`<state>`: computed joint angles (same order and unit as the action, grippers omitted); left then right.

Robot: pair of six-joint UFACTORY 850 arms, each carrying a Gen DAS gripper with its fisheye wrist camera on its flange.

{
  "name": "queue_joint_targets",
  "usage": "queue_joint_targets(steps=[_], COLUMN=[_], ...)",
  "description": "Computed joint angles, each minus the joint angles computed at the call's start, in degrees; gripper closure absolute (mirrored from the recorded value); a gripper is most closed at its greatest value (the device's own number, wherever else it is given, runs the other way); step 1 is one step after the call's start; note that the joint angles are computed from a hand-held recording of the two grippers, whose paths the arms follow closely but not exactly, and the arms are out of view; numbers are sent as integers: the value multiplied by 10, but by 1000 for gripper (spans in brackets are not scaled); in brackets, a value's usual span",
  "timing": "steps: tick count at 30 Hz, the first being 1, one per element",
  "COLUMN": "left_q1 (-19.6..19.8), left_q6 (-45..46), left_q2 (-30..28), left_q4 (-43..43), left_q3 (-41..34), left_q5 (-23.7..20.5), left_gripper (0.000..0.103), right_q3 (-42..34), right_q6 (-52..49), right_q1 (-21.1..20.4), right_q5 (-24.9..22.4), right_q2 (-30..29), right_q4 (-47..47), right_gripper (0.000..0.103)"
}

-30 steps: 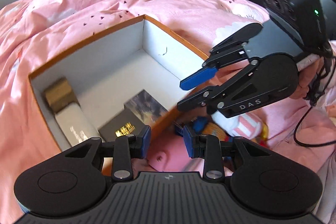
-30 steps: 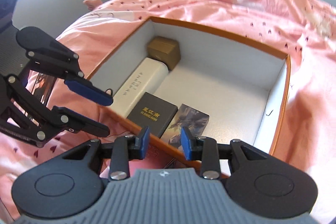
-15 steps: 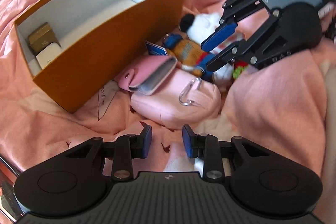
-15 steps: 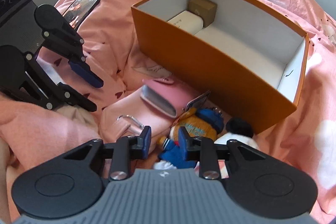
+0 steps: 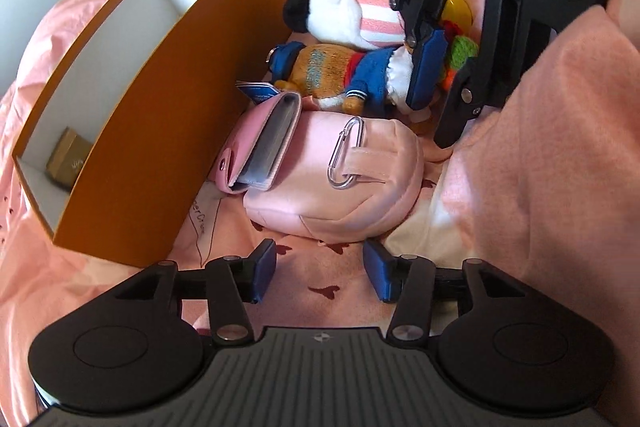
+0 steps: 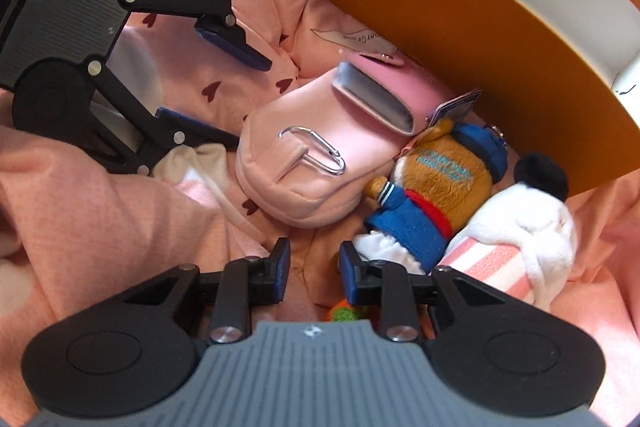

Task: Organize objects
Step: 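Withdraw both tools from the orange box toward the item pile, then grasp the pink backpack keychain with the left gripper while the right grasps the pink wallet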

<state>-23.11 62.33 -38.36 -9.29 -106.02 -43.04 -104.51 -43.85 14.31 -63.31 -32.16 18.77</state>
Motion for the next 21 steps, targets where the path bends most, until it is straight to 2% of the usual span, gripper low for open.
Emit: queue_joint_targets(steps=[3, 5, 11, 19, 21], left_q1=[-3, -1, 11, 11, 11], left_q6=[5, 6, -6, -44, -74], left_q2=[5, 7, 10, -8, -13], left_q4=[4, -2, -50, -69, -65], left_q3=[14, 16, 19, -1, -7], left_q5=[21, 24, 41, 54, 64], left_gripper=[45, 45, 45, 45, 50], right_q3=[-4, -3, 8, -1, -4], right_q6=[3, 10, 1, -2, -1], right_q1=[-1, -1, -10, -20, -20], right_q5=[0, 5, 29, 76, 83], right_q2=[-5, -6, 6, 11, 10], right_q4=[3, 7, 44, 107, 110], right_gripper=[74, 78, 83, 83, 83])
